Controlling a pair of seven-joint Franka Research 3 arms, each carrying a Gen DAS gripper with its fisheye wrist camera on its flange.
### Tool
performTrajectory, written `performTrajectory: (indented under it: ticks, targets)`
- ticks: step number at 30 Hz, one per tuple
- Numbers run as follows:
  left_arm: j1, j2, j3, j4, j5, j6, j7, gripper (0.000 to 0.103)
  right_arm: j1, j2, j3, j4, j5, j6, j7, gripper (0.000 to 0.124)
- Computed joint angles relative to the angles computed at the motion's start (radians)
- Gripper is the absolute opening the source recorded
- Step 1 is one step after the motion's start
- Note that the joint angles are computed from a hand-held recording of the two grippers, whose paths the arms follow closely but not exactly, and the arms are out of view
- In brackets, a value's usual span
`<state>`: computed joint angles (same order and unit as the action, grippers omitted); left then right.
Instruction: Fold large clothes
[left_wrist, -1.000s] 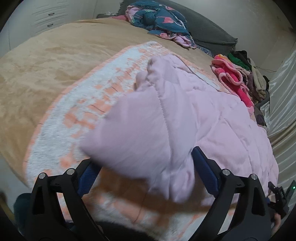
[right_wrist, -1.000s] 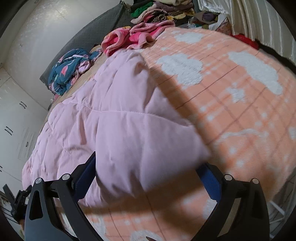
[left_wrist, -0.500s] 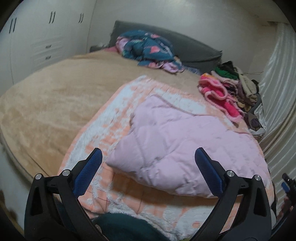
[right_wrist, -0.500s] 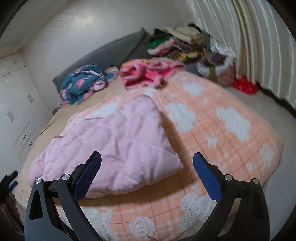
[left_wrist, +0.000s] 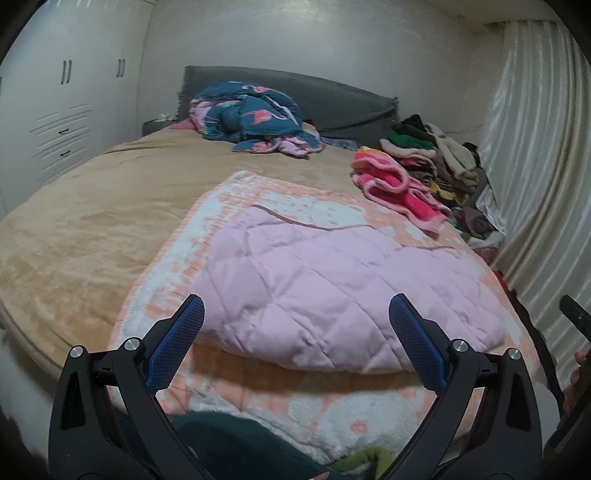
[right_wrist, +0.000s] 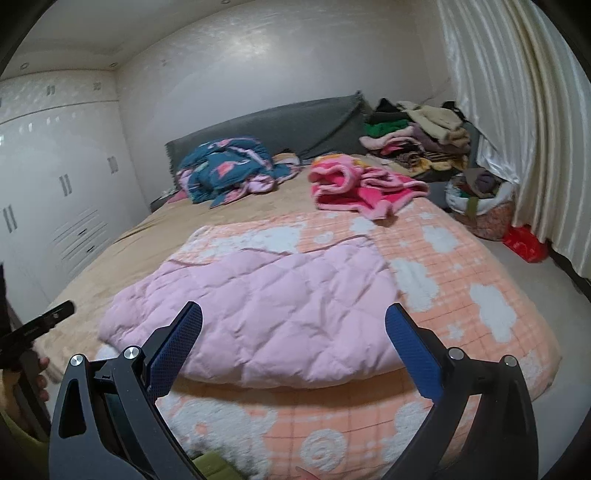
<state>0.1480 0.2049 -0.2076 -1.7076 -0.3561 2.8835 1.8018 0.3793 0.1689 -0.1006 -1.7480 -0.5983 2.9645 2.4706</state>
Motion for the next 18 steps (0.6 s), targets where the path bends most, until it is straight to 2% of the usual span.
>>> performTrajectory:
  ticks: [4,7,9,12,18]
  targets:
    - [-0.001,-0.032,-0.017,-0.055,-0.03,0.026,0.057,0.094,0.032,0.008,0.012,-0.003,-0.02,-0.005,-0.002,0.099]
    - [-0.005,-0.053,-0.023,-0.09,-0.071,0.038,0.102,0.094,0.096,0.004,-0.037,-0.012,-0.203,0.001,0.179,0.099]
    - [-0.007,-0.072,-0.026,-0.121,-0.107,0.044,0.15,0.094,0.1,0.003,-0.026,-0.018,-0.262,0.001,0.234,0.099]
    - [-0.018,-0.097,-0.022,-0.16,-0.173,0.049,0.22,0.094,0.091,0.004,0.016,-0.034,-0.254,-0.015,0.216,0.099]
    - [-0.056,-0.112,0.01,-0.185,-0.228,0.039,0.273,0.094,0.063,0.023,0.072,-0.047,-0.069,-0.032,0.044,0.099]
